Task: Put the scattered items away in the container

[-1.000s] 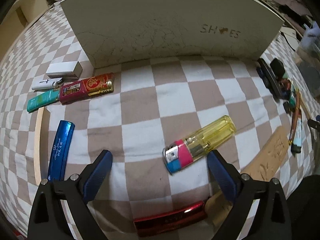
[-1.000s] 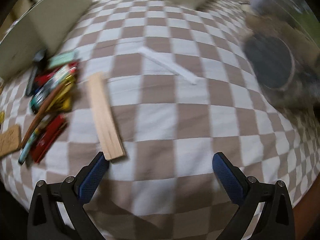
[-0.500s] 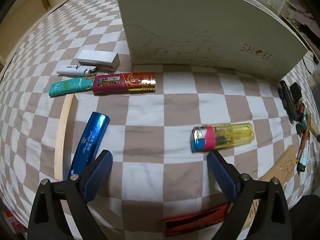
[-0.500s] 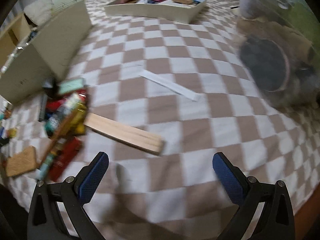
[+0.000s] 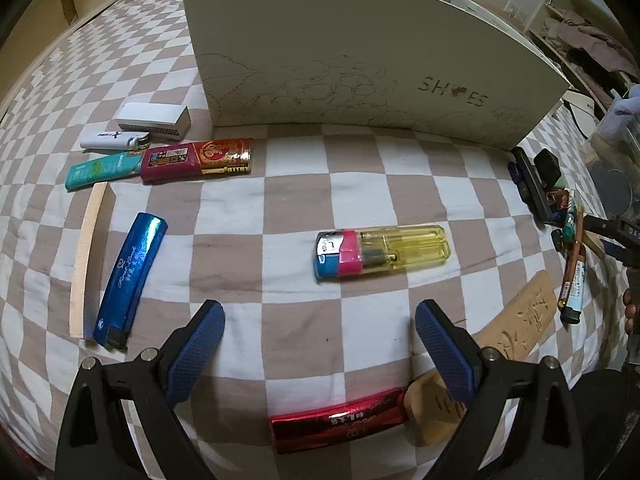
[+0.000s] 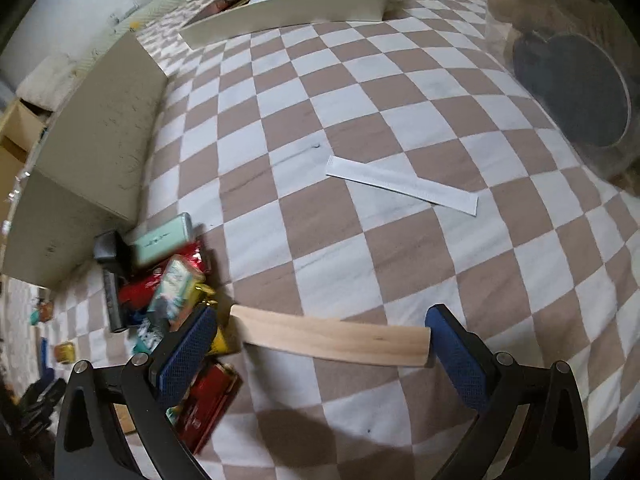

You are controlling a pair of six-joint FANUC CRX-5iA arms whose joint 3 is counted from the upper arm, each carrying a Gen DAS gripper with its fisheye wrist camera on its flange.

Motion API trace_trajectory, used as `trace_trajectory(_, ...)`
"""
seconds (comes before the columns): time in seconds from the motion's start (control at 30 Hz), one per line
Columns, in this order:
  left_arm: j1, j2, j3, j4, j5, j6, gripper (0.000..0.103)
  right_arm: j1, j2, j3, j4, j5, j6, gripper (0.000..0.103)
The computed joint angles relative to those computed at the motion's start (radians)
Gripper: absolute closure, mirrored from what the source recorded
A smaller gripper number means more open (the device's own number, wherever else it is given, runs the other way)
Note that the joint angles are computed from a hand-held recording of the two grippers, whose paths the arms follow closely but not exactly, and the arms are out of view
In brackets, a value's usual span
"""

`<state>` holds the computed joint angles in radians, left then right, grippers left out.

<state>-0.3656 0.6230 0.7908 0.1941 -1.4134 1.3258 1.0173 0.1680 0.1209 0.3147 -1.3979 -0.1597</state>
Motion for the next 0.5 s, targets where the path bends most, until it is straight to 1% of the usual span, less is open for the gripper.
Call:
trace_trajectory(0.07,0.001,0.004,0.004,0.004,0.001,-0.001,0.006,-0.006,0.035,0.042,-0.014,-0.047,0.039,0.0)
trace_trajectory(0.13,0.005,0.01,0.007,0.018,0.003,0.003,0.006,-0.005,0.051,0.061,-0.013,-0.074,0.056,0.0)
trace_trajectory(0.23,0.008,0.017,0.009,0.042,0.011,0.009,0.006,-0.011,0.047,0.052,-0.013,-0.062,0.057,0.0)
trace_trajectory(0.5,0.006,0.029,0.011,0.061,0.054,0.039,0.006,-0.006,0.035,0.028,-0.005,-0.053,0.092,0.0)
